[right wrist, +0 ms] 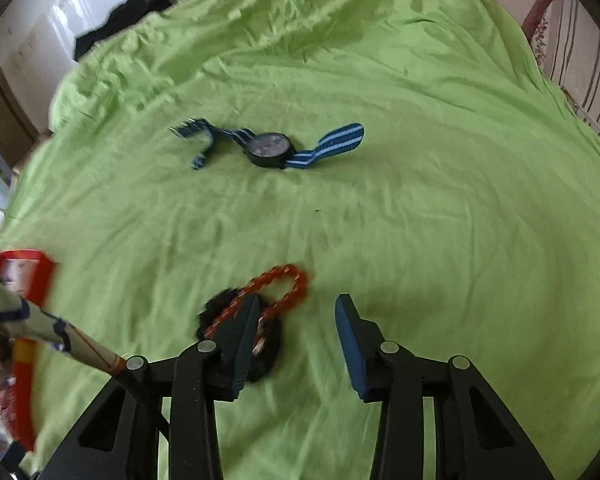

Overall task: Organize jewelry
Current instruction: 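Grasp the black beaded bracelet with the left gripper while the right grasps the red bead bracelet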

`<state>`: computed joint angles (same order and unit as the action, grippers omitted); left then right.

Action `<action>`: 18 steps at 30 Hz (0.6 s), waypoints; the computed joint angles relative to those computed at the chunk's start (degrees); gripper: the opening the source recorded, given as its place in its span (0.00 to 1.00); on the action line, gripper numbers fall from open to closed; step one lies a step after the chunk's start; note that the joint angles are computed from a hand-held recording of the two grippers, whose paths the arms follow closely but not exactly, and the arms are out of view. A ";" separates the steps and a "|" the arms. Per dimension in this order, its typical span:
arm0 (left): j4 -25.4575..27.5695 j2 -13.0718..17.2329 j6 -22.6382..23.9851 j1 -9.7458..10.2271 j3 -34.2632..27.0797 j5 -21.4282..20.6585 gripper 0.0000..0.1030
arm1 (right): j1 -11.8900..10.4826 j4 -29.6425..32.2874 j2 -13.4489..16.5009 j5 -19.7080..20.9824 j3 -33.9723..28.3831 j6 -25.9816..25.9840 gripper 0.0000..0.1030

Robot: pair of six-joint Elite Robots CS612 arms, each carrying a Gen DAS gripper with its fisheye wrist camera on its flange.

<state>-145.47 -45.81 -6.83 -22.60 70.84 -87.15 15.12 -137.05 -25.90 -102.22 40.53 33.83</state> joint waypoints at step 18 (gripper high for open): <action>2.33 2.79 1.37 -0.12 -6.42 -7.27 0.53 | -2.03 -3.52 -8.60 -4.83 16.28 4.28 0.29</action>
<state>-143.14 -43.02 -5.46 -22.72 64.42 -94.41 13.09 -140.57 -34.49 -107.05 56.81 38.11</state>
